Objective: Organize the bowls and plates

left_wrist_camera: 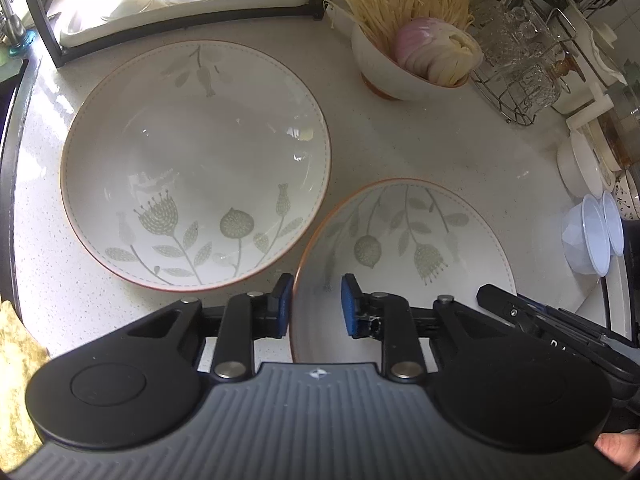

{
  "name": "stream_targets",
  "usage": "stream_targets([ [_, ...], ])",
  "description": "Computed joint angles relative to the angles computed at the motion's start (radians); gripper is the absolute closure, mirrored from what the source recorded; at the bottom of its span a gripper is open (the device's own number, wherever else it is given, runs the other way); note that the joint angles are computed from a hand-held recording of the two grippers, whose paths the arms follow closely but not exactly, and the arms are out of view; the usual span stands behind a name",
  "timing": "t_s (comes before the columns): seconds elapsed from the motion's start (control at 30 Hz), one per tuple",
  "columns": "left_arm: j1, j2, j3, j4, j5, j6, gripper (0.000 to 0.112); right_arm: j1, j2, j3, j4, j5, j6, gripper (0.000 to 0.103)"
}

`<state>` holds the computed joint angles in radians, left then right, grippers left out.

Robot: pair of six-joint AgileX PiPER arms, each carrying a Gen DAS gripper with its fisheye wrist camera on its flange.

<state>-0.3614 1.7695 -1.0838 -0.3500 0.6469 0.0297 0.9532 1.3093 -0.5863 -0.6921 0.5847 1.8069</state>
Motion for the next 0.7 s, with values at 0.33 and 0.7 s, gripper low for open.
stream_targets([
  [0.33,0.038,-0.044,-0.009,-0.088,0.042,0.084,0.059,-0.046,-0.048,0.013,0.056,-0.008,0.014,0.084],
  [0.7,0.025,-0.120,0.035,-0.097,0.024,0.126,0.059,0.010,-0.056,-0.053,0.005,0.140,0.045,0.083],
])
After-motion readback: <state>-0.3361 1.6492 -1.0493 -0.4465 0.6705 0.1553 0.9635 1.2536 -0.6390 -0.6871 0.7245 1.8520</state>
